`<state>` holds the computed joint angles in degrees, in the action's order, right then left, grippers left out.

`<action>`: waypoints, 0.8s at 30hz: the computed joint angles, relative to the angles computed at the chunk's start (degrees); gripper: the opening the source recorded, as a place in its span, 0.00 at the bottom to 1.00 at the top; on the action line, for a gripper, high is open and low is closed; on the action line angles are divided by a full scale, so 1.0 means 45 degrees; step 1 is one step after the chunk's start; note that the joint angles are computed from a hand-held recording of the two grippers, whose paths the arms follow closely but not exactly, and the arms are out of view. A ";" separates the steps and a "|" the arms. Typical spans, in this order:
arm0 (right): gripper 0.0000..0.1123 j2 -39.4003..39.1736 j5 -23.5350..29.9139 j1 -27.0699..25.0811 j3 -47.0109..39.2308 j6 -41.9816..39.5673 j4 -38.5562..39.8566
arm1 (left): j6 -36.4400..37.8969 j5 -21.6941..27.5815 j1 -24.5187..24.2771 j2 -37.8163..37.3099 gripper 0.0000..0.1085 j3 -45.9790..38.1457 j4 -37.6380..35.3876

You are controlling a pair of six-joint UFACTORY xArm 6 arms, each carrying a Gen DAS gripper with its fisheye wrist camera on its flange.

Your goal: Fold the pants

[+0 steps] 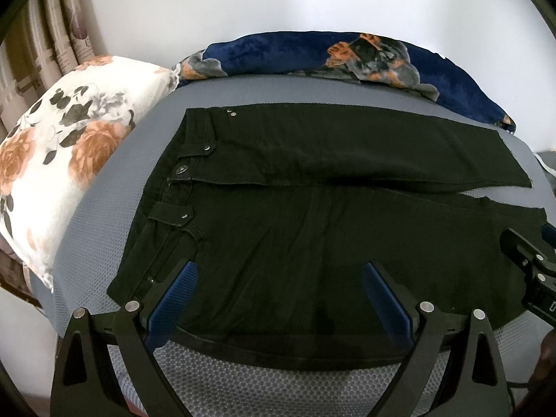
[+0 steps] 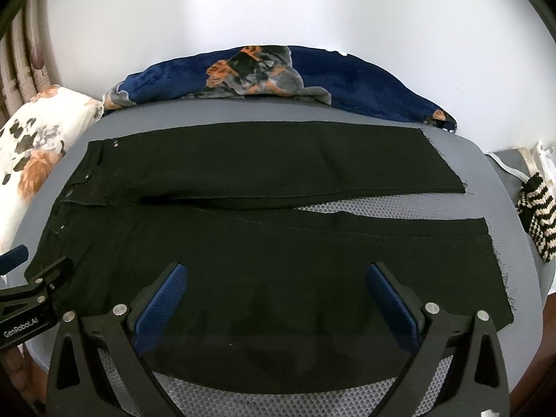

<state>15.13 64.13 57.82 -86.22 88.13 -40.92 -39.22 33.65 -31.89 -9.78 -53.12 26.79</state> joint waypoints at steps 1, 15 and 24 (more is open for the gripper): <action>0.90 -0.0036 -0.0047 -0.0010 0.0051 -0.0019 0.0006 | -0.0065 0.0018 -0.0036 0.0000 0.88 0.0007 0.0062; 0.90 -0.0057 0.0000 0.0051 0.0105 0.0126 -0.0090 | -0.0123 0.0059 -0.0078 0.0022 0.88 -0.0038 0.0115; 0.90 -0.0024 0.0039 0.0078 0.0010 0.0050 -0.0175 | -0.0104 0.0124 -0.0125 0.0043 0.88 -0.0096 0.0148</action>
